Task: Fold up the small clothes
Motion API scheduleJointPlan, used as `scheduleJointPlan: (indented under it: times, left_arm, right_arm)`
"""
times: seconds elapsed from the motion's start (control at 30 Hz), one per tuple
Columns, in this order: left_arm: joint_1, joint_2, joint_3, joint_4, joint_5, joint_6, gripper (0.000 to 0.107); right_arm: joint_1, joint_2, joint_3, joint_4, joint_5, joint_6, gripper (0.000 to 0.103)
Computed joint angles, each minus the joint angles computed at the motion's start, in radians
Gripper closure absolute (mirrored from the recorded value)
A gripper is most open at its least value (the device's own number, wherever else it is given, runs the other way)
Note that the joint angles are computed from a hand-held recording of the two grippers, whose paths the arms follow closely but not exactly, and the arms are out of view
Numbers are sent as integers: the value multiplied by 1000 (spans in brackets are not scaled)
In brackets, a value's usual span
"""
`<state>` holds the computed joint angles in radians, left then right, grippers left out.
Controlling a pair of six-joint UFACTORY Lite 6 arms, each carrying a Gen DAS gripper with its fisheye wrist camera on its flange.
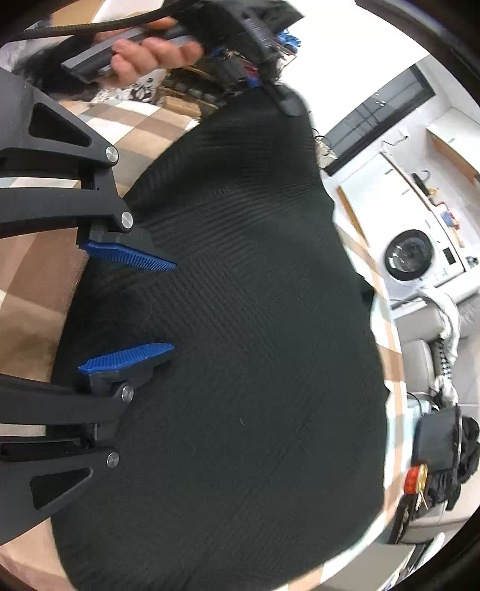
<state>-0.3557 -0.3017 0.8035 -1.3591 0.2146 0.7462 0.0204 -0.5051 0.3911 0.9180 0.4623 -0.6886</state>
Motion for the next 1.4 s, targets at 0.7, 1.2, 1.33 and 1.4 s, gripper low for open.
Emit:
scheduleJointPlan:
  times: [0.7, 1.2, 1.33, 1.4]
  left_arm:
    - [-359, 611, 438, 86, 217, 22, 51]
    - [-263, 579, 343, 209, 110, -56, 20]
    - [-274, 536, 312, 315, 88, -158, 10]
    - [-267, 520, 286, 313, 73, -159, 5]
  right_arm:
    - [-875, -177, 23, -121, 436, -251, 53]
    - [-662, -99, 21, -136, 378, -199, 50]
    - [-576, -118, 20, -246, 331, -120, 50]
    - [-591, -150, 39, -262, 356, -107, 50]
